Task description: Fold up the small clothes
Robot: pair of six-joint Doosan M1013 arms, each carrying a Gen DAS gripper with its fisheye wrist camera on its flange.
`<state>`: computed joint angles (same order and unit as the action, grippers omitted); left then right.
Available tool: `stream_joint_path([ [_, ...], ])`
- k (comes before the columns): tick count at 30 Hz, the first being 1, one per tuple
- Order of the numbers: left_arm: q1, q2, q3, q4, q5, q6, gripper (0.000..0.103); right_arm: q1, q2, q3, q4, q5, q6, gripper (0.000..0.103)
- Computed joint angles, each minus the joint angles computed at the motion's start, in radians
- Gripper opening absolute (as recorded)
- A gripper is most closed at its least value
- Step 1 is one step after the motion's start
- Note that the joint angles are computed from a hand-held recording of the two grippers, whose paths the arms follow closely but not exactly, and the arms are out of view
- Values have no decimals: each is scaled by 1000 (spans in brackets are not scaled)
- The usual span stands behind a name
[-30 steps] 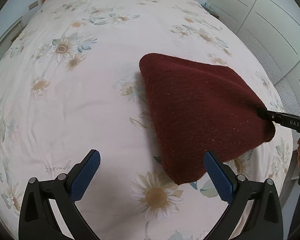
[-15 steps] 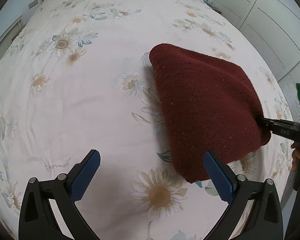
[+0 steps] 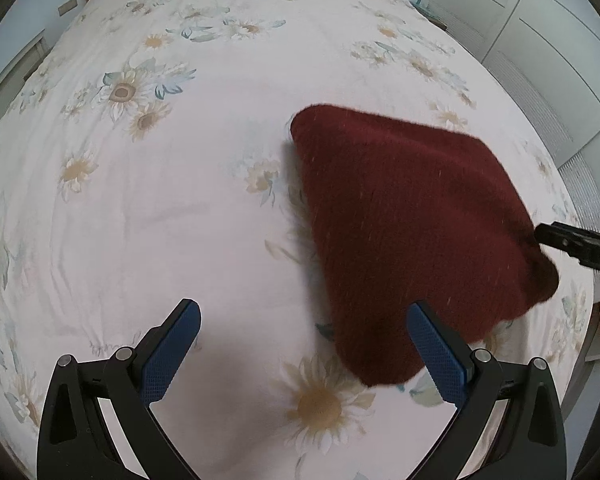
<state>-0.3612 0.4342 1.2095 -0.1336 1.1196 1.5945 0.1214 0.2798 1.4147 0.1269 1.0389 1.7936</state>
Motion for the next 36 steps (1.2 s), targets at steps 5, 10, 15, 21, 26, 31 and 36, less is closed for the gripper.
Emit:
stream_joint_path([
  [5,1,58,-73,-49,40,-26,102,12,29,-31,27,5,-26,102],
  [10,-2,113,-123,-105,63,-64,102,25,64,-35,-24,28,9,102],
  [15,-11,141,-136,-120,90,-58,102,-1,70,9,70,2,-30,102],
  [21,-12,145,-111,-125,95,-75,103,-28,66,54,163,-27,-79,102],
  [26,-17,126,-70,-101,45,-22,103,-36,64,79,211,-57,-95,101],
  [31,-20,129,-76,-85,50,-13,102,-38,66,75,286,-52,-122,66],
  [36,-15,131,-84,-126,66,20,80,-27,71,60,273,-36,-106,50],
])
